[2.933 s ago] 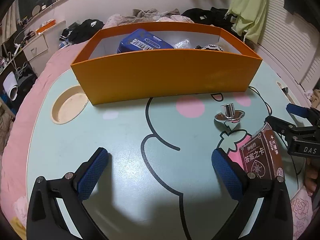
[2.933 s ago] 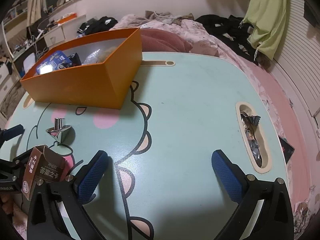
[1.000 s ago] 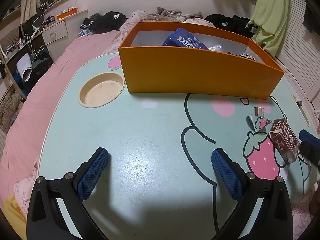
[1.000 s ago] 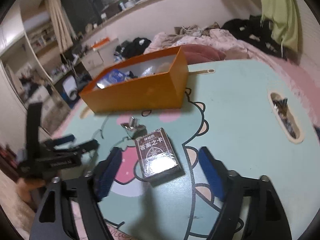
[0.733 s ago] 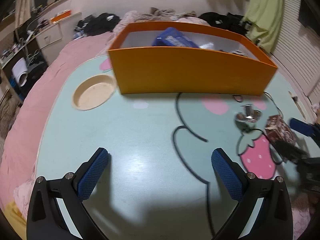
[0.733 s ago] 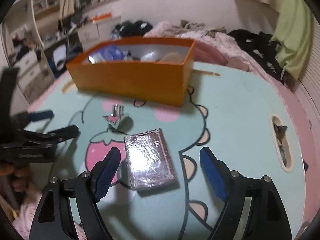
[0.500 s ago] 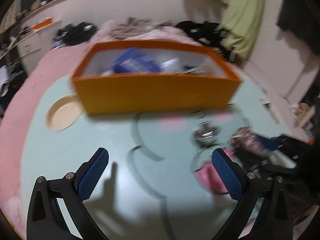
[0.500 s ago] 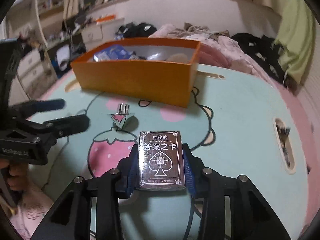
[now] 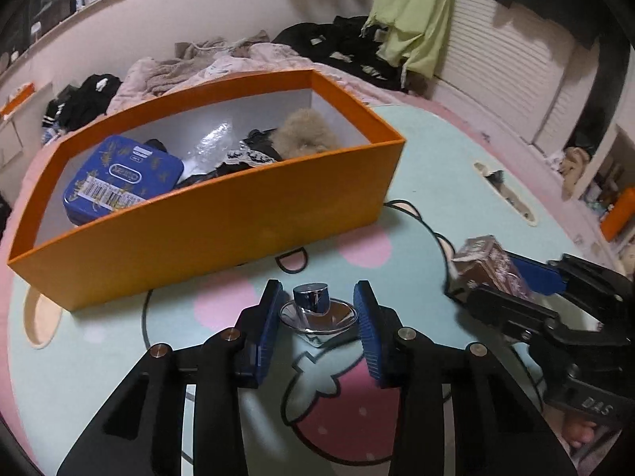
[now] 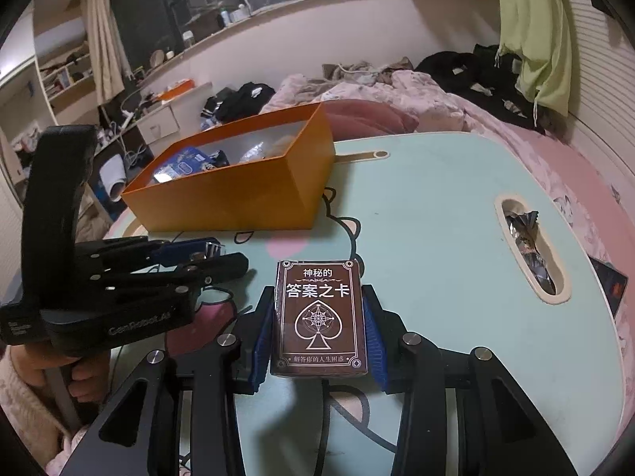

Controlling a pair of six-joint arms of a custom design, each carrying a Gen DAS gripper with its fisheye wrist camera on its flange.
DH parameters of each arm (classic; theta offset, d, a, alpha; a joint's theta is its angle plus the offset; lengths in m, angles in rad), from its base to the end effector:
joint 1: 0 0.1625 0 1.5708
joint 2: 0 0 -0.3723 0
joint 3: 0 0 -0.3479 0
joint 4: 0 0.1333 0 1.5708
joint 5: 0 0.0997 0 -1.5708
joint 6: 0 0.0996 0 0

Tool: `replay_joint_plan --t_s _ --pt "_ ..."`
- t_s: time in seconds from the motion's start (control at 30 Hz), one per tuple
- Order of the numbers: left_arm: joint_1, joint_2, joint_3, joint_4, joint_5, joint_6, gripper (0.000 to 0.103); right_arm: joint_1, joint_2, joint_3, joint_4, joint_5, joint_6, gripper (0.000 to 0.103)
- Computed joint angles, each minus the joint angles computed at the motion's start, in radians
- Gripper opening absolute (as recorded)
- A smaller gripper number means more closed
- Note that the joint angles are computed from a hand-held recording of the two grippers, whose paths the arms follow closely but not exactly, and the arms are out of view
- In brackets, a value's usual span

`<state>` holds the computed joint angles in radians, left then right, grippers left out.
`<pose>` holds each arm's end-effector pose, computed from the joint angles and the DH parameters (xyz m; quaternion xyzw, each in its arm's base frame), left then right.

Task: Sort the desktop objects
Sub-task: 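Grasp the brown card box with the right tool while the left tool grasps the metal ring, then lower the card box and metal ring into the orange box and open both tools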

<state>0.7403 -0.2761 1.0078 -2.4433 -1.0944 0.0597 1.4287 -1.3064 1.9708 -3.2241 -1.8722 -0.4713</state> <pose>-0.4169 -0.6233 -0.0421 0.4024 0.8821 -0.1518 0.1924 0.0311 -0.5150 0.3384 0.0723 -0.8702 0.4074 0.2676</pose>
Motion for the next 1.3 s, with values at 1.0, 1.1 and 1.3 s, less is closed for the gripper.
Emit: replay_joint_plan --t_s 1.0,1.1,1.3 --pt "0.085 0.101 -0.338 0.083 0.172 -0.166 0.063 0.103 0.334 -0.637 0.477 0.028 -0.133 0.082" --pt "0.065 0.097 -0.299 0.046 0.259 -0.166 0.07 0.105 0.332 -0.63 0.472 0.003 -0.184 0.084" --pt "0.034 0.153 -0.336 -0.022 0.372 -0.073 0.073 0.089 0.323 -0.615 0.456 -0.007 -0.216 0.084"
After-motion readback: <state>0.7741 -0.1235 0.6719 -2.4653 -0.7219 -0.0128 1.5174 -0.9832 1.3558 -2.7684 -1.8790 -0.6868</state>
